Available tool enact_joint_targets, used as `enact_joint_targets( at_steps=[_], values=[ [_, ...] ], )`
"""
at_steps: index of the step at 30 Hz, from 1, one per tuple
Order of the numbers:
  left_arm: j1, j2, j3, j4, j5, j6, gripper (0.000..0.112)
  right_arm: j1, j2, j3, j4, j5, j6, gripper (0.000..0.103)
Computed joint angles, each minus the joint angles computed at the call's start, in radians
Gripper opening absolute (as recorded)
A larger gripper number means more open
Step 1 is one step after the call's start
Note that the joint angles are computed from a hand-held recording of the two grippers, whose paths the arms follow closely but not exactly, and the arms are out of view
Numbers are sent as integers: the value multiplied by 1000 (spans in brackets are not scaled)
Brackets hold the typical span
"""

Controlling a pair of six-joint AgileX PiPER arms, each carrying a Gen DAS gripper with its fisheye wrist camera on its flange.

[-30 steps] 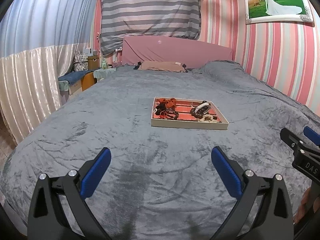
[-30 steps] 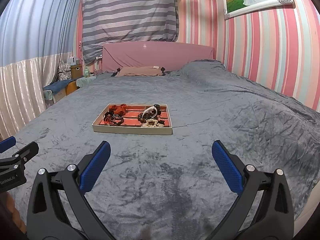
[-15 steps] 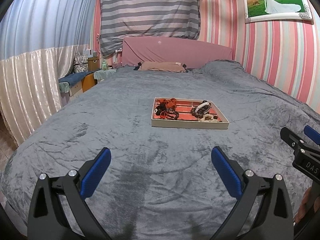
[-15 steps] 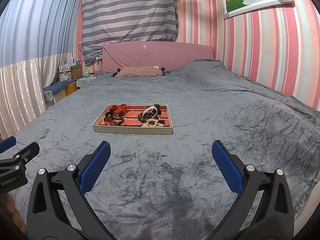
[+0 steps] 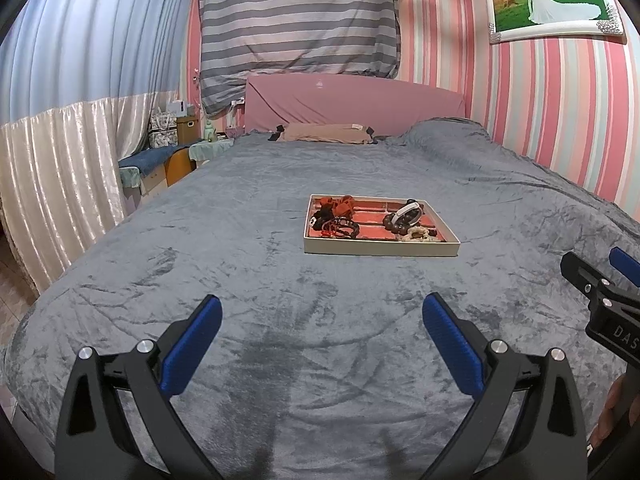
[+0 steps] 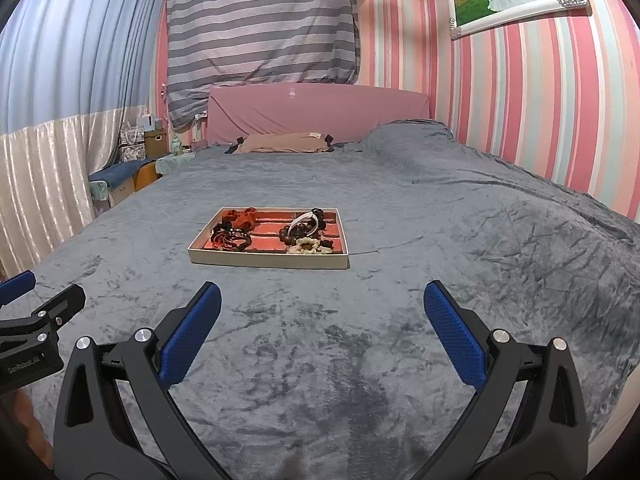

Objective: Organize jewelry

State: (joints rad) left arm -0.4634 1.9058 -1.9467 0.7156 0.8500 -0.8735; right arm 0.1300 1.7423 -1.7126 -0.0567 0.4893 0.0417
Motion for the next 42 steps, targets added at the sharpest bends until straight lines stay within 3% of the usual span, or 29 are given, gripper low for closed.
enact_joint_targets(
  at_steps=[42],
  values=[
    [3,18,-10,9,7,19,98,-12,26,-12,-4,8,7,99]
  ],
)
